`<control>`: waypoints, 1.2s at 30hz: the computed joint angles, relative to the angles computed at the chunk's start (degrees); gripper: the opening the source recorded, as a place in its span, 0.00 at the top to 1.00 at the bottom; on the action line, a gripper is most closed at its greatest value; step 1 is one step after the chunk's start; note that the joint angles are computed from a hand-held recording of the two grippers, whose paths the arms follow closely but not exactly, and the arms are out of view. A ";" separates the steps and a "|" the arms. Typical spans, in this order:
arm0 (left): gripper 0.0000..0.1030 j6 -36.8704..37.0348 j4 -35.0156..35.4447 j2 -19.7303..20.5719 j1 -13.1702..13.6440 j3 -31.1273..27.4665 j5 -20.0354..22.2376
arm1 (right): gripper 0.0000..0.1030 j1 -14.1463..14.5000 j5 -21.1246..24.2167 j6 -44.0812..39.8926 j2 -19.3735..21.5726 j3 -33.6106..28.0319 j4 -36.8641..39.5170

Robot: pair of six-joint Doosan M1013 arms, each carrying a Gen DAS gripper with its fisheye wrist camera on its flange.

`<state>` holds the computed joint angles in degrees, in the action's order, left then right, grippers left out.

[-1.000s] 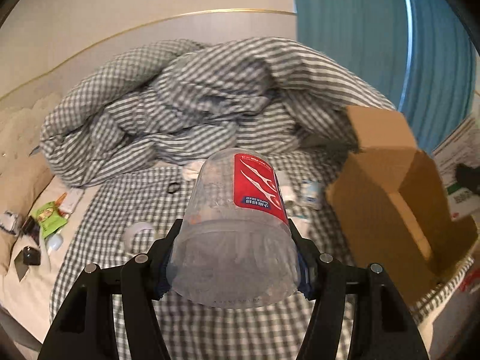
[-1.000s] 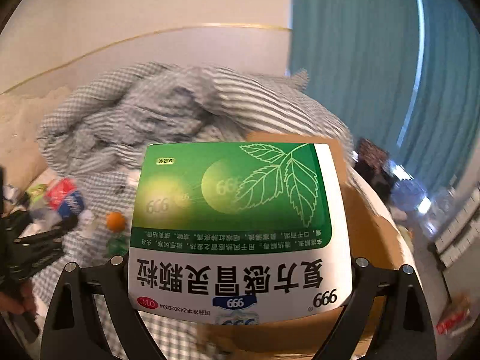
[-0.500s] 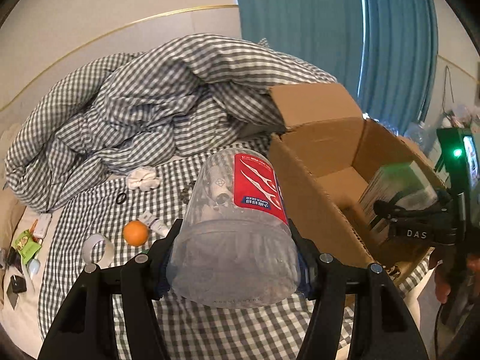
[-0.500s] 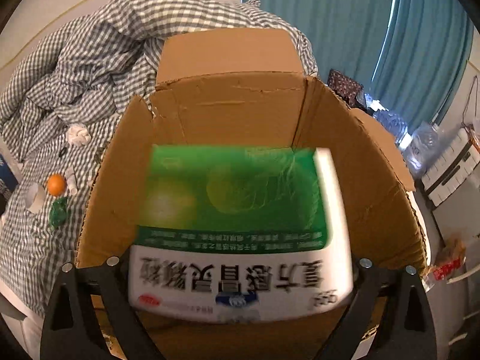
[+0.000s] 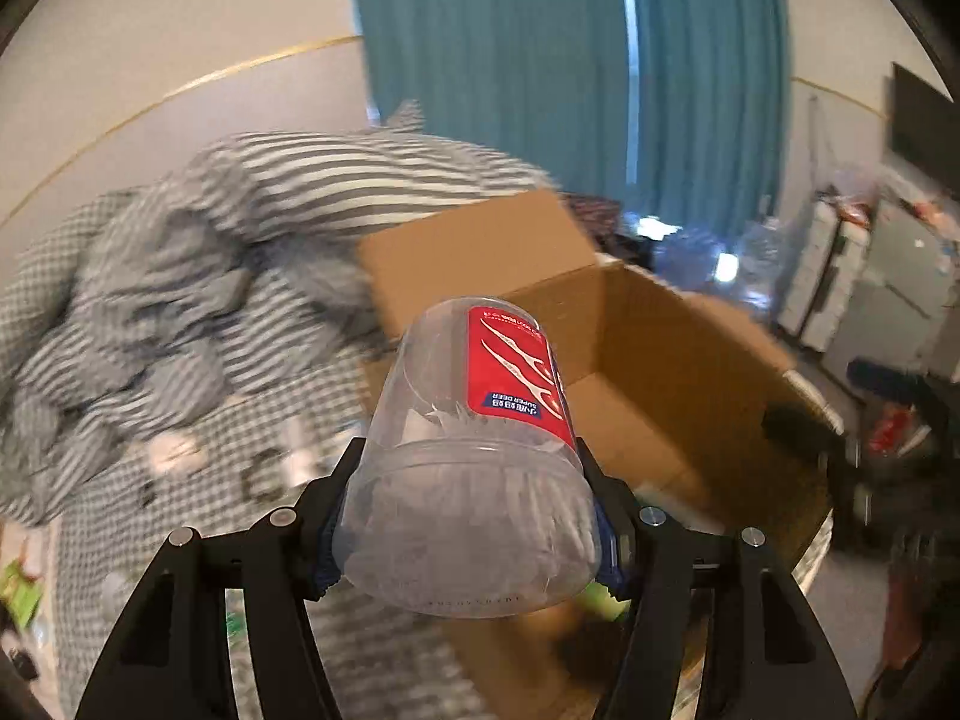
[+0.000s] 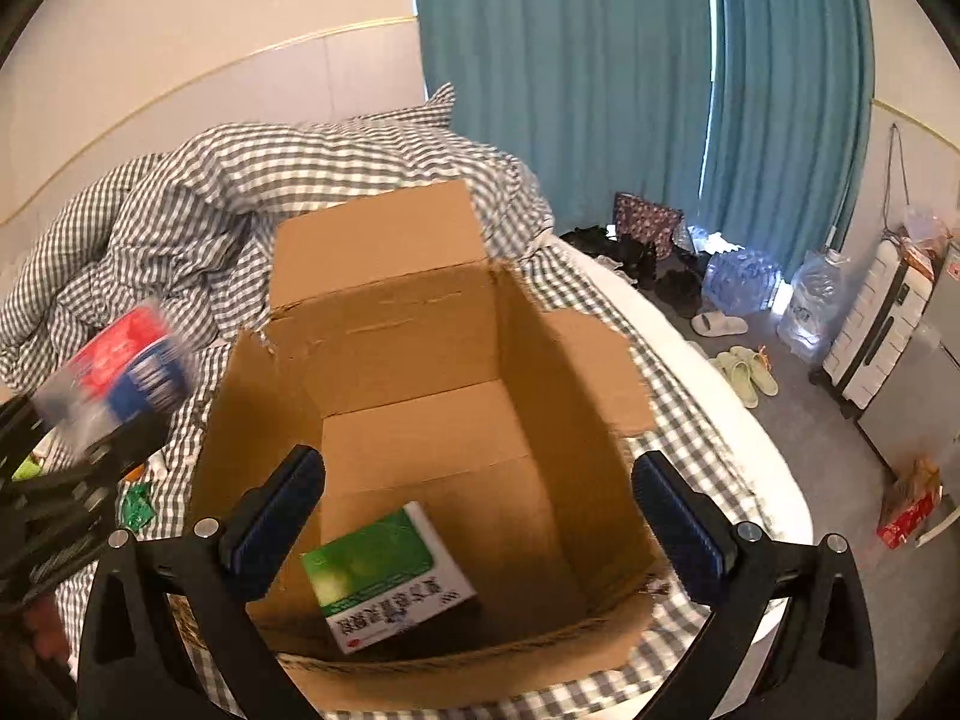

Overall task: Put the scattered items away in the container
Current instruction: 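Carry both items to the cardboard box and release them inside, then grasp the green snack packet with the right gripper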

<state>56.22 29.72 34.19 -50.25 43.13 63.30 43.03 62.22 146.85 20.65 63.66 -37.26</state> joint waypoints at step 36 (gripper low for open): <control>0.00 -26.57 13.87 -18.24 4.09 24.88 15.79 | 0.00 6.66 -9.17 -16.61 9.21 -16.32 12.76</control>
